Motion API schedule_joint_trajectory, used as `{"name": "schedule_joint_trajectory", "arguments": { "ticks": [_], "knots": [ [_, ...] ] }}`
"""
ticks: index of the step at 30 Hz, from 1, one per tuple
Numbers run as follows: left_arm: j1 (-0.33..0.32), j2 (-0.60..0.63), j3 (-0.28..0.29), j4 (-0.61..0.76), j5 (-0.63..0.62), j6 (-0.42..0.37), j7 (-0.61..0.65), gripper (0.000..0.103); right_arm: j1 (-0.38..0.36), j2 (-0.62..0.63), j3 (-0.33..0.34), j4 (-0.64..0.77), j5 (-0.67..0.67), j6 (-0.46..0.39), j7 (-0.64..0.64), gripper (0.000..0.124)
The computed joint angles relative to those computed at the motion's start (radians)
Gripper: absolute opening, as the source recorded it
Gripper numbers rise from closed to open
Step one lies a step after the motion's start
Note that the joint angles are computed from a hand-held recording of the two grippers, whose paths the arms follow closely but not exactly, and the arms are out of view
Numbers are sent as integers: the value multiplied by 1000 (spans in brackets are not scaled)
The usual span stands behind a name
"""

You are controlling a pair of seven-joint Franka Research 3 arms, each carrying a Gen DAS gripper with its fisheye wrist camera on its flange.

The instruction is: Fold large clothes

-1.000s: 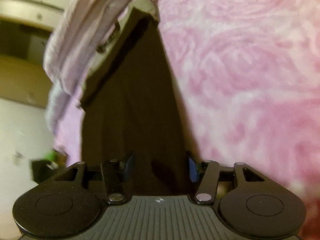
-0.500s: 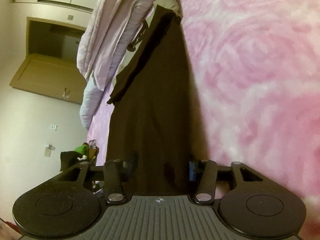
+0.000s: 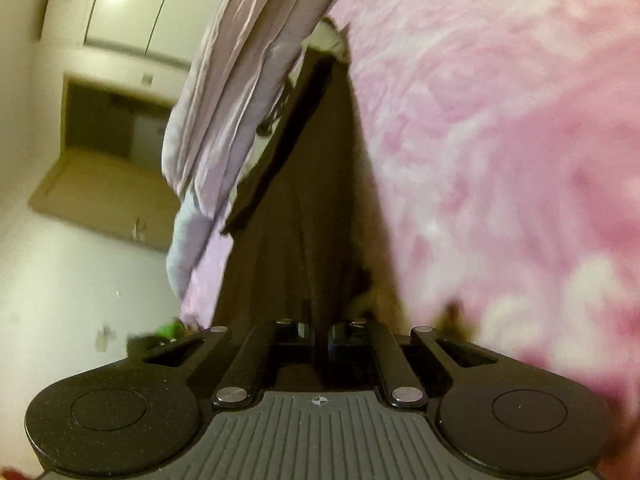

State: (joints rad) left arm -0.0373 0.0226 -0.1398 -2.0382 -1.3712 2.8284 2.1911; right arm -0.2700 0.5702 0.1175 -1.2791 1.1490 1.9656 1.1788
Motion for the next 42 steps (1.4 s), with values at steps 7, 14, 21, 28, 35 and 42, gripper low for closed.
{"name": "schedule_joint_trajectory", "arguments": {
  "ticks": [7, 14, 21, 28, 35, 42],
  "knots": [
    [-1, -145, 37, -96, -66, -58, 59, 4, 0, -250, -52, -252, 63, 15, -68, 1],
    [-77, -486, 98, -412, -140, -63, 75, 4, 34, -589, -168, -621, 70, -45, -128, 1],
    [-135, -877, 106, -704, 12, -71, -150, 4, 62, -954, -284, -963, 11, -74, -88, 1],
    [-179, -1015, 143, -765, 162, -81, -303, 4, 122, -1082, -358, -1031, -27, -63, -23, 1],
    [-391, -781, 319, -561, 68, 40, -169, 4, 207, -864, -405, -779, 51, -76, -55, 1],
    [-403, -304, 445, -118, -71, -74, -36, 5, 190, -458, -309, -319, 150, -33, -23, 1]
  ]
}}
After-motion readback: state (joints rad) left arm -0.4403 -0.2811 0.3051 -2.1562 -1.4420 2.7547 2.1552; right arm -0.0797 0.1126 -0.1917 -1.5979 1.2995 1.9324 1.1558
